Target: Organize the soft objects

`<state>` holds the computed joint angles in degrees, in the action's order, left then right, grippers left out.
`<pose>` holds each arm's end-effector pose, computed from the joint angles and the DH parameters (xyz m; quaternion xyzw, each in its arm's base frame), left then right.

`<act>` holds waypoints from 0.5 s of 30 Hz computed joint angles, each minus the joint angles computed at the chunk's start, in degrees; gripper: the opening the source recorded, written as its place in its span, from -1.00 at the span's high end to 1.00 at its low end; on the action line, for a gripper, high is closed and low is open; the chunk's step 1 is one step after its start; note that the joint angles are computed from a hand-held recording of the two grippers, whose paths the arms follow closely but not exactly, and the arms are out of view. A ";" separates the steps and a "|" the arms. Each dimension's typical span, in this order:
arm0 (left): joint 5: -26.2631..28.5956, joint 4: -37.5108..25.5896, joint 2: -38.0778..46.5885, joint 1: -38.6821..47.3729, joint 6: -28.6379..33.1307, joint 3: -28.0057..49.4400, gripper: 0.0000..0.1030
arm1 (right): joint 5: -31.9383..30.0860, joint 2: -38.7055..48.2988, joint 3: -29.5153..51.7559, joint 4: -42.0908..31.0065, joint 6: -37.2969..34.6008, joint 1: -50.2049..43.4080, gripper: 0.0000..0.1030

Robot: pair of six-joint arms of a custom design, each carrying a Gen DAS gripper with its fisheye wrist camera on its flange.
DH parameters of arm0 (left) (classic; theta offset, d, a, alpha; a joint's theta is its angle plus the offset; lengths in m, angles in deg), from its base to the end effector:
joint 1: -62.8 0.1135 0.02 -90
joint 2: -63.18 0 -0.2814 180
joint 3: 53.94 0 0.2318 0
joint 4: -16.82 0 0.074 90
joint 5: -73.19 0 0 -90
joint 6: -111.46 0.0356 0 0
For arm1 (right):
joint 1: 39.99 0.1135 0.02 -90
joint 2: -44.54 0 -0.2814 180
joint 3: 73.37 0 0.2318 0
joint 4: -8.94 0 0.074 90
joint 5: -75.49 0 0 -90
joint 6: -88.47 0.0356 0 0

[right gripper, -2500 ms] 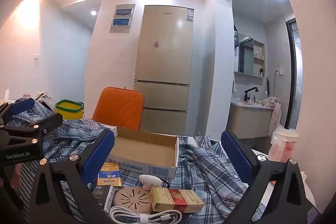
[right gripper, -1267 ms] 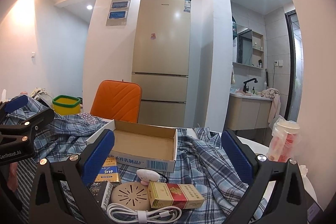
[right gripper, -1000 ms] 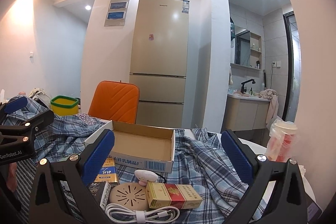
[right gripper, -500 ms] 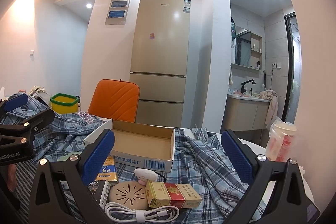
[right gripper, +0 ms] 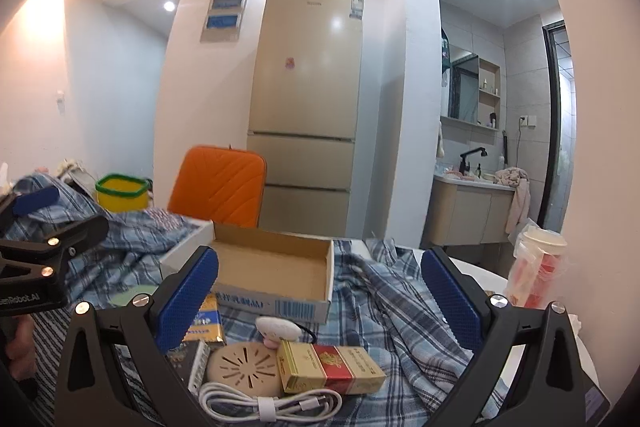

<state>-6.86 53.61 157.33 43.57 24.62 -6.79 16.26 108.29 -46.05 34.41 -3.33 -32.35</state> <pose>0.2867 -0.1065 0.2053 0.2030 0.7390 -0.1552 0.6234 0.1855 0.0065 0.2083 0.1071 0.7551 -0.1731 0.6232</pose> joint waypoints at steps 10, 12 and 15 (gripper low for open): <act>-0.42 2.95 -0.99 -0.63 1.31 -1.93 -0.99 | -0.40 -1.55 -0.55 -0.16 -0.06 0.11 -1.00; 0.09 3.14 -1.23 -0.50 1.52 -2.07 -0.99 | -0.85 -1.84 -0.59 -0.19 0.02 -0.24 -1.00; 0.00 2.40 -1.79 -0.27 1.41 -1.85 -0.99 | -2.75 -2.85 0.09 -1.92 0.57 -1.77 -1.00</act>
